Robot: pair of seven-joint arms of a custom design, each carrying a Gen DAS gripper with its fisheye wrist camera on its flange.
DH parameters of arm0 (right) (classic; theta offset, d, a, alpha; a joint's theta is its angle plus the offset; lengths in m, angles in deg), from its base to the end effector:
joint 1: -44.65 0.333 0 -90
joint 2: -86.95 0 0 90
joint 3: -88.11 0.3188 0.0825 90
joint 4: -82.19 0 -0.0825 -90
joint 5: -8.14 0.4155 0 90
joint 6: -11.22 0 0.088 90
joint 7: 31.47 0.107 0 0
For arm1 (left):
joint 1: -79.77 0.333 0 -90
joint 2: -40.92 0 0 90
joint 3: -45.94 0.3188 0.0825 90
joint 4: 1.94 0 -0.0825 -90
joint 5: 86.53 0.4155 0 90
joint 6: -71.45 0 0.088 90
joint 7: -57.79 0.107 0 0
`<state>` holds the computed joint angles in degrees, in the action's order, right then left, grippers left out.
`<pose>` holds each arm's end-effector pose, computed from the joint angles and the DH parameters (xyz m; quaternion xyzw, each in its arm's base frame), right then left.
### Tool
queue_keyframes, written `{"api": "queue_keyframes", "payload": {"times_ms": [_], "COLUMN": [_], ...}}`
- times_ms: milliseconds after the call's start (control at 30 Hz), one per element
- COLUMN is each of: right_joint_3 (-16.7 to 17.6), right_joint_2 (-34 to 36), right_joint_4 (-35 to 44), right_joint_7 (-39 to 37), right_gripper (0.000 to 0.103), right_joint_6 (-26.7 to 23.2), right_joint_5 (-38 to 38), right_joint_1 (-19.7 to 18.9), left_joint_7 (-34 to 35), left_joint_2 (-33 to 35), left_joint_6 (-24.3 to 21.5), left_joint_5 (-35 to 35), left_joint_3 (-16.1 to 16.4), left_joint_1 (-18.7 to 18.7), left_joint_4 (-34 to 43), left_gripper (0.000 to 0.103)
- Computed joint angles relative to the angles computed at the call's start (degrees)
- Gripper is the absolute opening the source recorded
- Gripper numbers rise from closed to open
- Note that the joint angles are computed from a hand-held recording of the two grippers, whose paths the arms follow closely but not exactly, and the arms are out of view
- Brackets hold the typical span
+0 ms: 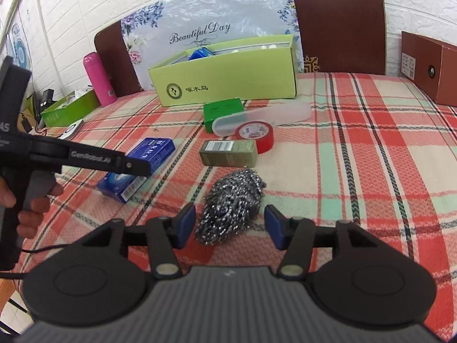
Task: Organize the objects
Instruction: 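Grasp the blue medicine box with the left gripper while the right grasps the steel wool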
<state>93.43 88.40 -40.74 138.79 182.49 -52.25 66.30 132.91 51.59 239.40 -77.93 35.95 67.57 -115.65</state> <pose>0.5053 0.3258 0.4449 -0.6534 0.6190 -0.2123 0.3805 0.6156 -0.2552 0.4491 -0.5706 0.7315 -0.3210 0.1905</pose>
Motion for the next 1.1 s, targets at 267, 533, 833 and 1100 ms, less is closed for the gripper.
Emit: {"api": "queue_keyframes", "payload": {"times_ms": [267,533,833,1100], "right_joint_3": [0.1,-0.2,-0.3,-1.1], "right_joint_2": [0.3,1.2,1.9,2.8], "right_joint_4": [0.8,1.6,2.5,4.7], "right_joint_7": [-0.4,-1.4,-5.1,-10.3], "right_gripper": [0.053,0.053,0.050,0.037], "right_joint_6": [-2.3,-3.8,-4.9,-2.3], "right_joint_5": [0.3,2.7,5.3,6.7], "right_joint_1": [0.4,0.9,1.4,2.3], "left_joint_7": [0.6,2.9,5.7,15.7], "left_joint_2": [1.0,1.6,1.9,-0.3], "left_joint_6": [-0.4,-0.8,-0.8,2.3], "left_joint_5": [-0.3,-2.4,-4.9,-15.0], "left_joint_3": [0.0,-1.0,-1.5,-5.6], "left_joint_1": [-0.2,0.8,1.4,4.8], "left_joint_4": [0.9,1.5,1.7,0.0], "left_gripper": [0.073,0.073,0.069,0.058]}}
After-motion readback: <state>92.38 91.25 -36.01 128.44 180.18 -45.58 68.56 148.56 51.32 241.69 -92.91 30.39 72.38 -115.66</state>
